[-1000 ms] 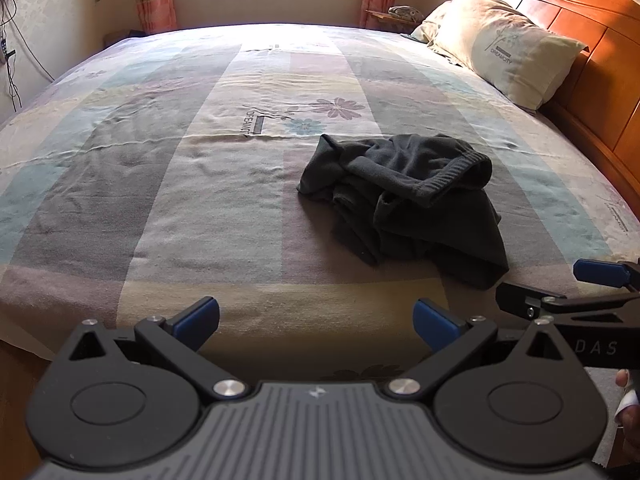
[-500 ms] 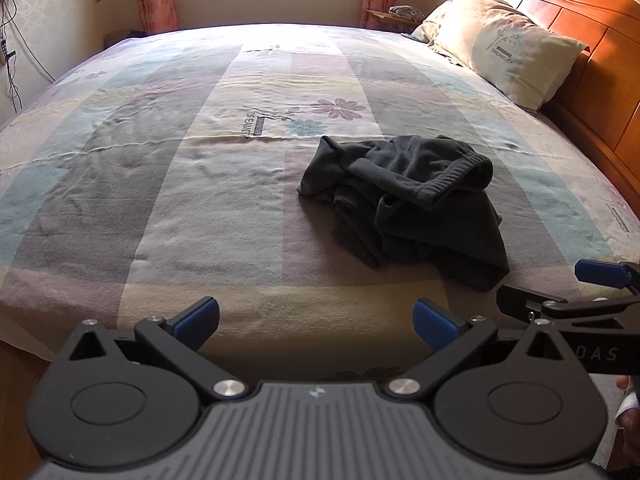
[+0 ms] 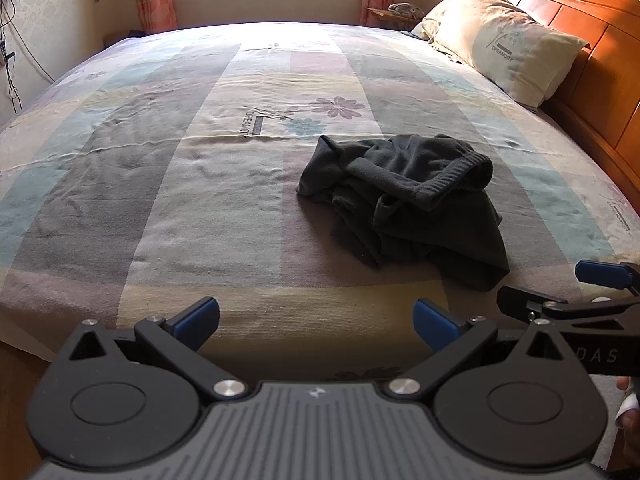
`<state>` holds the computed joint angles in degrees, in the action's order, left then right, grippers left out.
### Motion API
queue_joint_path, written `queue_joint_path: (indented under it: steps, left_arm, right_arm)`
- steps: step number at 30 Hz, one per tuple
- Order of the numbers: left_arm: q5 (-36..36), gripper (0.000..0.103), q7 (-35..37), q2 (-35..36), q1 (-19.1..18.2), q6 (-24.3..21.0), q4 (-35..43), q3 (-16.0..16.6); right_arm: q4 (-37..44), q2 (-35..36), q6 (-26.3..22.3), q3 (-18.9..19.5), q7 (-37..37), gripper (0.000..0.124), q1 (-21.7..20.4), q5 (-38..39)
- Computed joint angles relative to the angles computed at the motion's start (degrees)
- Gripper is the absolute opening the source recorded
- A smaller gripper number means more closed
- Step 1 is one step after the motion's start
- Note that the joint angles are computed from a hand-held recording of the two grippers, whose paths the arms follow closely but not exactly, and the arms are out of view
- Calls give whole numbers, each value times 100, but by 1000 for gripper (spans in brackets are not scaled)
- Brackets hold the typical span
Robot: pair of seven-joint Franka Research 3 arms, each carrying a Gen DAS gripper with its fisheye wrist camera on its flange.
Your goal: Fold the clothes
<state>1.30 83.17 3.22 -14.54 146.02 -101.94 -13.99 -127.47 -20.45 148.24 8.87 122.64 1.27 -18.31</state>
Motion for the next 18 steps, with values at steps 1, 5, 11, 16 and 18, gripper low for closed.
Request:
queue_joint_path:
  steps: [1, 5, 11, 16, 18]
  left_arm:
    - [-6, 102, 2, 3, 1, -7, 4, 0]
    - [29, 102, -42, -10, 0, -5, -16, 3]
    - [64, 102, -105, -2, -3, -57, -6, 4]
    - [95, 102, -134, -22, -5, -37, -26, 5]
    - [103, 102, -142, -21, -6, -53, -20, 5]
  right_arm:
    - [-5, -4, 3, -1, 3, 103, -1, -1]
    - [-11, -7, 10, 3, 11, 103, -3, -4]
    - [12, 0, -33, 21, 15, 103, -9, -51]
    - [-12, -28, -21, 0, 15, 103, 5, -27]
    - [-16, -33, -20, 9, 17, 103, 0, -34]
